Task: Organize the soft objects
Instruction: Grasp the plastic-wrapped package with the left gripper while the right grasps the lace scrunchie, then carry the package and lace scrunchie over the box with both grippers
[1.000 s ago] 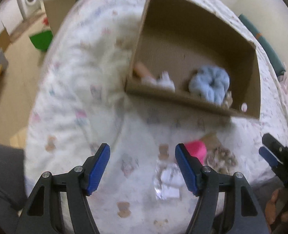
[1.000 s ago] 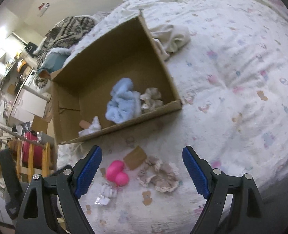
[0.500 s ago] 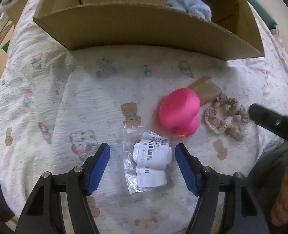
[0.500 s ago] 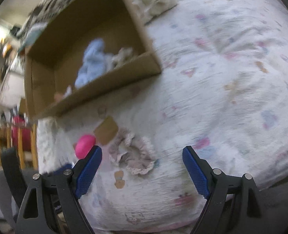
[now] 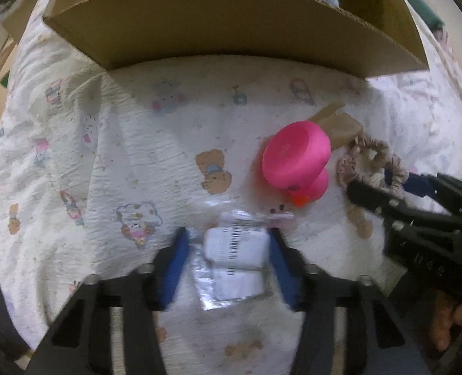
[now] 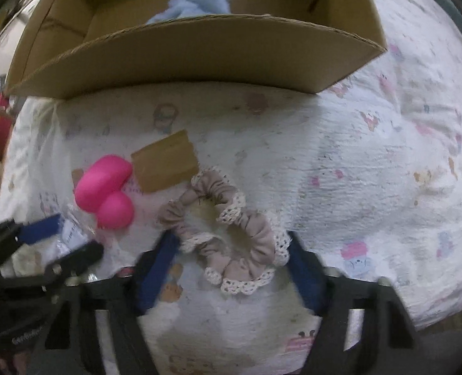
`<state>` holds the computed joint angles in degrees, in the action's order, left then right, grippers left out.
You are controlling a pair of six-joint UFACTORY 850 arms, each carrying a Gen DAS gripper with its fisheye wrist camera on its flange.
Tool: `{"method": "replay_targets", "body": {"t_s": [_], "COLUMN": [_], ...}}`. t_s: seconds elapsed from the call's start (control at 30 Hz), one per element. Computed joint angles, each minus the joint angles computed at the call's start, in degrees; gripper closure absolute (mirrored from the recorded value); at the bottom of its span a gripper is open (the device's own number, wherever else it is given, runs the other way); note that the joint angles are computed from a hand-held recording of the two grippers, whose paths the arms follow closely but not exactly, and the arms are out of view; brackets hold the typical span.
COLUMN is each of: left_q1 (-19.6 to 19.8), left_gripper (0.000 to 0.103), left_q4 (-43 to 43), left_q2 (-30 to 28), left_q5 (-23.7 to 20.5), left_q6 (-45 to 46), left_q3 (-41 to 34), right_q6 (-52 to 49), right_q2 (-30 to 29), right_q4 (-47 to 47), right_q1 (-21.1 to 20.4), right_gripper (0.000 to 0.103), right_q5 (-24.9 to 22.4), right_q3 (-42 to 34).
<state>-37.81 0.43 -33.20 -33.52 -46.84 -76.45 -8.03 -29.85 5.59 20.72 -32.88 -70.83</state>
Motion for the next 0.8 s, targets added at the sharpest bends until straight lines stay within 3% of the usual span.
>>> {"method": "replay_targets", "body": {"t_s": [0.1,0.17,0.33,0.47,0.6,0.8], "left_q1": [-0.3,-0.2,0.5,1.0,1.9,1.4], "left_gripper": [0.068,0.068,0.068,0.068,0.068,0.068], "left_q4": [0.9,0.3,3.6,10.4,15.3,26.9], "left_q2": [-0.3,-0.2,2.1,4.3,6.1,8.2], "left_q5": [-0.2,0.1,0.1,-0.1,0.7,-0.6], "left_q6": [0.3,1.0,-4.3,-13.1,-20.4,-31.5], "left_q3": [-0.6,-0.5,1.6,3.2,4.8,5.9], "right_q6": [-2.5,-5.8,-10.6,-12.8,-19.9,-29.1], "right_q2": [0.4,0.4,2.8,5.7,6.3,9.1], "right_q4": [3.3,8.5,16.9,20.8,30.5,40.1], "right_q1": [-0.7,-1.9,-4.0,-5.0,-6.8,-6.8], "right_gripper": [0.082,0.087,0.09,0.09,0.09,0.09], "right_q5": [-0.6,-2.4,-3.6,-2.3,-4.2,-3.4], "right_q3": [0.3,-0.2,1.0,2.8,2.3,3.2]}}
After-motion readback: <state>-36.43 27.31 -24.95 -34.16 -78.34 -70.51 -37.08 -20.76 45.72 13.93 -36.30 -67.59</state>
